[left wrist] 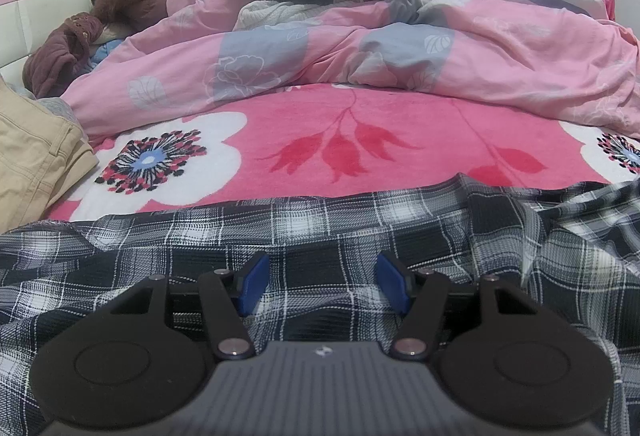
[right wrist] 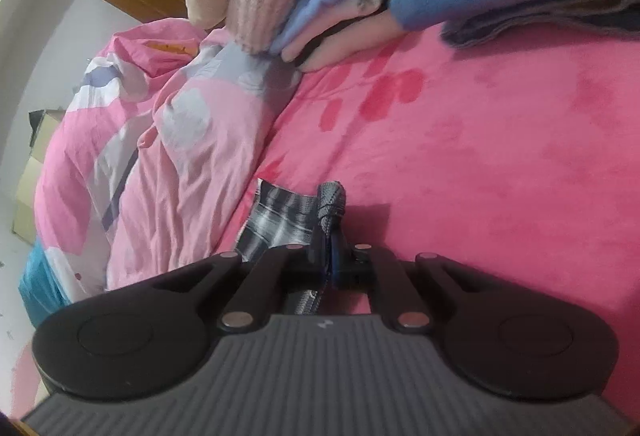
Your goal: Fold clothes
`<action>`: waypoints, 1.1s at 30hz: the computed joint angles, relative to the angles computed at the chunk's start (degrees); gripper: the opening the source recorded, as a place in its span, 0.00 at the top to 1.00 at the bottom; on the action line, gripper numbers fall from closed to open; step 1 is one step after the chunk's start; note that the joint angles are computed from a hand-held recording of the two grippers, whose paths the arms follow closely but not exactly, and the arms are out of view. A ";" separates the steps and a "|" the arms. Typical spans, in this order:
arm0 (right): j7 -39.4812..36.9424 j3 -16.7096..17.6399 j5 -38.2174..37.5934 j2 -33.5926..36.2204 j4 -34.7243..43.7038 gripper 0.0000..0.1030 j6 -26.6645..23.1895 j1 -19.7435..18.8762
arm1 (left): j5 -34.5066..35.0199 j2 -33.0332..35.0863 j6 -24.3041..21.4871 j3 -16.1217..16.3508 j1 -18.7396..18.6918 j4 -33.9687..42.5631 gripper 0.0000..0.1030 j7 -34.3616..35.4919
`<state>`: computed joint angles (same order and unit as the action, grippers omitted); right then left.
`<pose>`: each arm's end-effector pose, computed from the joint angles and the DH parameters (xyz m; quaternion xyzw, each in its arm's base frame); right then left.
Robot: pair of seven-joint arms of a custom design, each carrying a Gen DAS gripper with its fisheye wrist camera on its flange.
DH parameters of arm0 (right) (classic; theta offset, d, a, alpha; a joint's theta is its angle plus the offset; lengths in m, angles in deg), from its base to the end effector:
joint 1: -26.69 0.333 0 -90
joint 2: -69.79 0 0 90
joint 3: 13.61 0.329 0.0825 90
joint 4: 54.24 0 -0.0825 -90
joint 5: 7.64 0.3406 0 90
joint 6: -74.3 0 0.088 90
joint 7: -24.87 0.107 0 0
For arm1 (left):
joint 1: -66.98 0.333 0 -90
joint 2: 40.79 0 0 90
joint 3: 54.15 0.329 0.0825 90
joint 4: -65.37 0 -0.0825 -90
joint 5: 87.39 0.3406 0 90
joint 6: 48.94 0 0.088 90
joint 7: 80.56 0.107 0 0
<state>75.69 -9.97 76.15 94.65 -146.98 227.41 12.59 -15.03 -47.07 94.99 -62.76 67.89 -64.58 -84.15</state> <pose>0.6563 -0.1589 0.4521 -0.3586 0.7703 -0.0437 0.5255 0.4861 -0.0754 0.4735 -0.7761 0.4378 -0.1798 0.4167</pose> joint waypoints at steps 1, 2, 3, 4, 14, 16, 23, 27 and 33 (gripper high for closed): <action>0.68 -0.20 -0.62 0.41 0.29 0.99 0.20 0.14 | 0.00 0.00 0.00 0.01 -0.01 0.00 0.41 0.00; 1.42 -0.31 -1.29 0.84 0.60 0.99 0.42 0.22 | 0.00 0.00 0.00 0.02 -0.02 0.00 0.41 0.00; 3.28 -0.50 -2.63 1.69 1.28 0.99 0.43 0.34 | 0.00 0.01 -0.04 0.01 -0.03 0.00 0.41 0.00; 5.23 -0.59 -4.07 2.56 1.99 0.99 0.44 0.37 | 0.00 0.02 -0.06 0.00 -0.05 0.02 0.41 -0.02; 2.34 -0.46 -3.64 -5.78 -6.40 0.89 -6.41 -1.56 | 0.20 -0.11 0.19 0.06 -0.05 -0.16 0.41 -0.47; 1.50 -1.45 -7.91 -8.41 -8.80 0.87 -13.52 -0.82 | 0.34 -0.21 0.37 0.08 0.02 -0.28 0.41 -0.69; -3.19 -2.78 -14.04 -11.09 -11.03 0.82 -19.45 4.60 | 0.53 -0.34 0.70 0.09 0.19 -0.46 0.41 -0.91; -16.27 -2.11 -16.71 -13.48 -11.73 0.82 -17.59 8.05 | 0.69 -0.38 0.87 0.10 0.27 -0.52 0.41 -1.14; -38.65 -1.09 -23.41 -14.59 -15.60 0.86 -9.76 13.52 | 0.83 -0.44 1.06 0.10 0.33 -0.57 0.41 -1.51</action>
